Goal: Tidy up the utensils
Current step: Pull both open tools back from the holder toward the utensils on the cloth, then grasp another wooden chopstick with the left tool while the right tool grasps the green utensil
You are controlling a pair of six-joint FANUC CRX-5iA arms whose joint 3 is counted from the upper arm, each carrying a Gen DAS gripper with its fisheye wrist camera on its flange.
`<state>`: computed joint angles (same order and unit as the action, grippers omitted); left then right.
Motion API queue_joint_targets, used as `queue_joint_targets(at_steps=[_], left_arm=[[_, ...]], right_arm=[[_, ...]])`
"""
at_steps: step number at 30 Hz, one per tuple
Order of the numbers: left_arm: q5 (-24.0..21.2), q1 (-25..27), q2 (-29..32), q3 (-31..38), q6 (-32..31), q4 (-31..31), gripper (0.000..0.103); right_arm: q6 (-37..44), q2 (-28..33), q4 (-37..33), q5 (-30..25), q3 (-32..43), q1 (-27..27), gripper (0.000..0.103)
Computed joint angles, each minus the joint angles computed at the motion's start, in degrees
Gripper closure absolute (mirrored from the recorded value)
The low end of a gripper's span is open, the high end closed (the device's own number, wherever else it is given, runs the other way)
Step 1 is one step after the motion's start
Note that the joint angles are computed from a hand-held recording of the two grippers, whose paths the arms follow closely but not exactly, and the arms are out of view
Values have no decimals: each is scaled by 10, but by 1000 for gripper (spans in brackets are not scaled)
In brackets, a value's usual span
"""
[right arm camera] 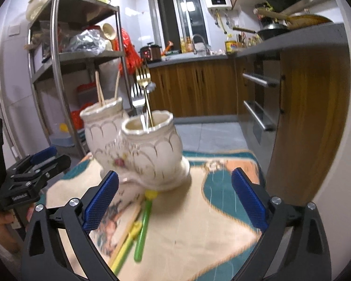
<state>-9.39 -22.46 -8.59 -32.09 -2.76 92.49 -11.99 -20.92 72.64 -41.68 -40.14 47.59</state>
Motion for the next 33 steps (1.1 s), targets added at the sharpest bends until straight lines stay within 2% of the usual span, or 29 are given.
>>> queue_joint_targets(at_steps=[4, 6, 12, 19, 21, 22, 24, 30, 33], left_arm=[[-73, 62, -13, -9, 140, -153, 6], [-98, 80, -19, -11, 188, -202, 6], [-135, 111, -28, -10, 264, -297, 6], [-155, 121, -20, 4, 293, -343, 6], [-162, 123, -16, 9, 298, -350, 6], [-164, 123, -15, 11, 301, -353, 6], [-166, 123, -12, 13, 299, -354, 6], [-174, 121, -7, 17, 290, -346, 6], [-180, 121, -3, 23, 298, -365, 6]], right_arm=[[39, -1, -58, -19, 6, 27, 7], [62, 2, -91, -30, 14, 42, 7], [119, 24, -147, -77, 38, 76, 7], [199, 49, -222, -106, 73, 85, 9], [216, 55, -238, -111, 82, 86, 23], [233, 58, -256, -108, 89, 84, 26], [269, 62, -296, -94, 102, 78, 38], [341, 87, -350, -85, 139, 66, 71], [365, 97, -364, -74, 147, 60, 76]])
